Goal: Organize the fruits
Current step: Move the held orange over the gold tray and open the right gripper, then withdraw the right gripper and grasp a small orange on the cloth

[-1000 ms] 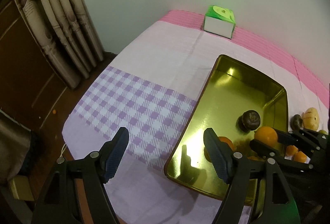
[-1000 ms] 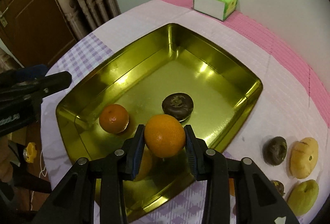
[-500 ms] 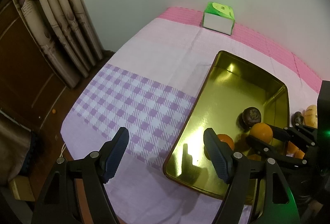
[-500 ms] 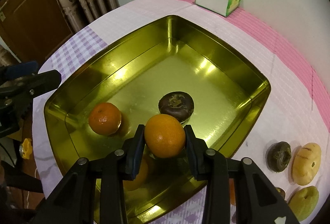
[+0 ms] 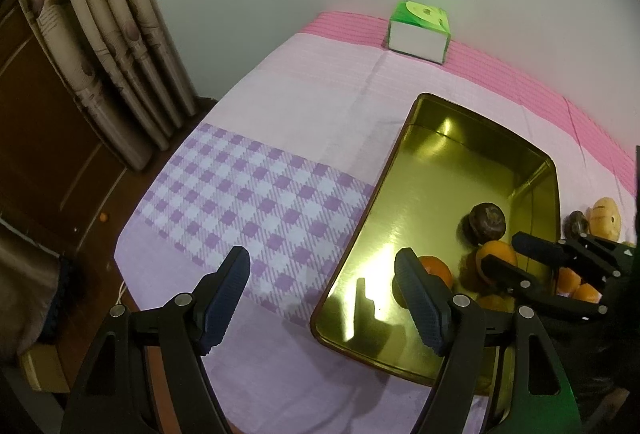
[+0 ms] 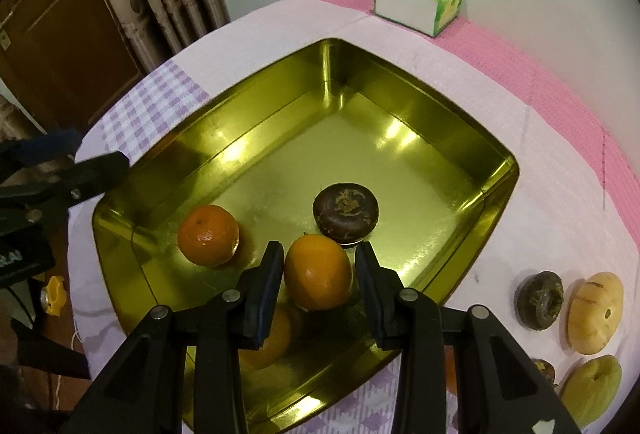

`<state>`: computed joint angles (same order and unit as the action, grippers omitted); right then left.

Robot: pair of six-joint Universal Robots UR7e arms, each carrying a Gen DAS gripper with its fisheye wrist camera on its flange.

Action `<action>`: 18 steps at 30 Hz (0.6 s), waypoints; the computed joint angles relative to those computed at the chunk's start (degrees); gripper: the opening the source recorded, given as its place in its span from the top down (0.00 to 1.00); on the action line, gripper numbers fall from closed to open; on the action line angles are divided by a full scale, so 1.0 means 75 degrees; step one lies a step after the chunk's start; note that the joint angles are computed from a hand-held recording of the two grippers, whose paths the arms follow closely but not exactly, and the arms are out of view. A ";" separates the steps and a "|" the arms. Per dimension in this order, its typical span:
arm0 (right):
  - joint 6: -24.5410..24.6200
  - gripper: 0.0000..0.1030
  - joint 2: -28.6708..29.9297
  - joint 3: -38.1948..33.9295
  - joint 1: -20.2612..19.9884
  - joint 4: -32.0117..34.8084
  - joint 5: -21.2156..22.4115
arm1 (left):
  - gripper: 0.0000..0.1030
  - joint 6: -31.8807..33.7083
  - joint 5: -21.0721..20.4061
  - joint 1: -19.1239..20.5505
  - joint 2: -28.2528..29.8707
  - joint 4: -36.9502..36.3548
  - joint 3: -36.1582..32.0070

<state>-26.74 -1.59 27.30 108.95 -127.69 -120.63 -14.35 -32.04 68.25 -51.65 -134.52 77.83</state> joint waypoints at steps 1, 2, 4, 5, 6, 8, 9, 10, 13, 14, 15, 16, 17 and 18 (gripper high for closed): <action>0.0020 0.66 -0.0015 -0.0004 0.0002 0.0003 0.0034 | 0.27 0.0020 -0.0041 -0.0001 -0.0013 -0.0015 0.0016; 0.0036 0.66 -0.0070 0.0067 0.0007 -0.0040 0.0084 | 0.27 0.0057 -0.0088 -0.0001 -0.0009 -0.0033 0.0005; 0.0035 0.66 -0.0180 0.0219 0.0018 -0.0127 0.0172 | 0.27 0.0125 -0.0112 -0.0014 -0.0001 -0.0070 0.0007; 0.0023 0.66 -0.0253 0.0334 0.0022 -0.0205 0.0207 | 0.27 0.0170 -0.0128 -0.0022 0.0007 -0.0078 0.0004; 0.0027 0.65 -0.0350 0.0489 0.0028 -0.0301 0.0253 | 0.27 0.0207 -0.0150 -0.0025 0.0008 -0.0092 0.0009; 0.0073 0.64 -0.0560 0.0825 0.0032 -0.0507 0.0355 | 0.27 0.0304 -0.0189 -0.0036 0.0011 -0.0135 0.0031; 0.0092 0.63 -0.0634 0.0944 0.0035 -0.0583 0.0388 | 0.27 0.0346 -0.0198 -0.0042 0.0018 -0.0156 0.0034; 0.0104 0.62 -0.0740 0.1119 0.0037 -0.0704 0.0416 | 0.27 0.0383 -0.0197 -0.0053 0.0019 -0.0184 0.0049; 0.0127 0.61 -0.1028 0.1568 0.0031 -0.1021 0.0467 | 0.27 0.0450 -0.0190 -0.0071 0.0028 -0.0213 0.0065; 0.0142 0.60 -0.1133 0.1729 0.0023 -0.1124 0.0467 | 0.27 0.0459 -0.0198 -0.0068 0.0032 -0.0211 0.0056; 0.0165 0.60 -0.1233 0.1888 0.0015 -0.1225 0.0459 | 0.27 0.0459 -0.0199 -0.0069 0.0030 -0.0208 0.0058; 0.0201 0.60 -0.1348 0.2064 -0.0001 -0.1341 0.0458 | 0.27 0.0458 -0.0202 -0.0070 0.0029 -0.0205 0.0060; 0.0246 0.60 -0.1465 0.2243 -0.0018 -0.1458 0.0437 | 0.27 0.0463 -0.0210 -0.0070 0.0028 -0.0205 0.0061; 0.0284 0.60 -0.1583 0.2425 -0.0036 -0.1585 0.0405 | 0.27 0.0468 -0.0216 -0.0073 0.0033 -0.0197 0.0058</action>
